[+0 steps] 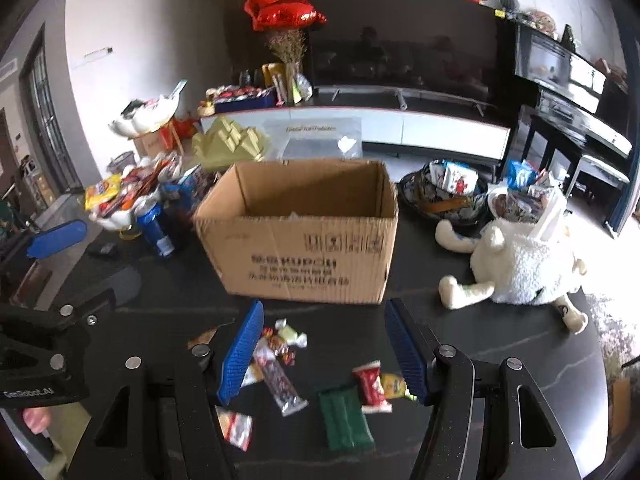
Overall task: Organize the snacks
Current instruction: 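Grasp the white biscuit bar with the left tool while the right tool grasps the green packet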
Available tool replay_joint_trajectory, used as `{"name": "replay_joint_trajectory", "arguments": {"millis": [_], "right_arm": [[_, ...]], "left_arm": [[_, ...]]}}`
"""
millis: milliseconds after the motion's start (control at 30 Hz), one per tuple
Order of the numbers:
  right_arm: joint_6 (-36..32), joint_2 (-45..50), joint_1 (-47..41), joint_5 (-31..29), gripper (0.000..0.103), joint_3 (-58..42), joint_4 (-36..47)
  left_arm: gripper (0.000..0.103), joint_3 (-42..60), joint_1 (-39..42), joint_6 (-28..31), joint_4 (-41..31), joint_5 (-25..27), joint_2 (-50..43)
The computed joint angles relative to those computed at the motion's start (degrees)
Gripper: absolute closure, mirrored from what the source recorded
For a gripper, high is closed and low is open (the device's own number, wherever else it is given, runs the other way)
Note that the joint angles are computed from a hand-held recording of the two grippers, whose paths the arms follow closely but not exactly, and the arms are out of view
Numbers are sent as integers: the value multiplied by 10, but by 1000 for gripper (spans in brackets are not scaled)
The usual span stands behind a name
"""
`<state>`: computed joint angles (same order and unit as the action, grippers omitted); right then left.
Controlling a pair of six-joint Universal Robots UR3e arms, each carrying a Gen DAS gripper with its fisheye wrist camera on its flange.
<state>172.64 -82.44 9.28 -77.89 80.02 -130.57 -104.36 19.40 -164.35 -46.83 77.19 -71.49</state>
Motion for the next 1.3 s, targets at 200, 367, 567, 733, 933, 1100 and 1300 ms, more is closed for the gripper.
{"name": "replay_joint_trajectory", "arguments": {"millis": [200, 367, 567, 733, 933, 1100, 1300], "right_arm": [[-12, -33, -12, 2, 39, 62, -3], [-11, -52, -17, -4, 39, 116, -24], [3, -74, -28, 13, 39, 187, -48], [8, -86, -27, 15, 39, 247, -71], [15, -71, -17, 4, 39, 284, -91], [18, -40, -13, -9, 39, 279, -93], [14, 5, -4, -22, 39, 237, -64]], "left_arm": [[6, -37, -14, 2, -14, 1, 12], [6, -83, -16, 17, -8, -4, 34], [7, -144, -7, 46, -4, -28, 62], [8, -188, -9, 62, 23, -30, 67], [14, -223, 2, 97, 37, -52, 59], [18, -227, 7, 117, 41, -64, 26], [28, -204, 8, 127, 28, -64, -37]]}}
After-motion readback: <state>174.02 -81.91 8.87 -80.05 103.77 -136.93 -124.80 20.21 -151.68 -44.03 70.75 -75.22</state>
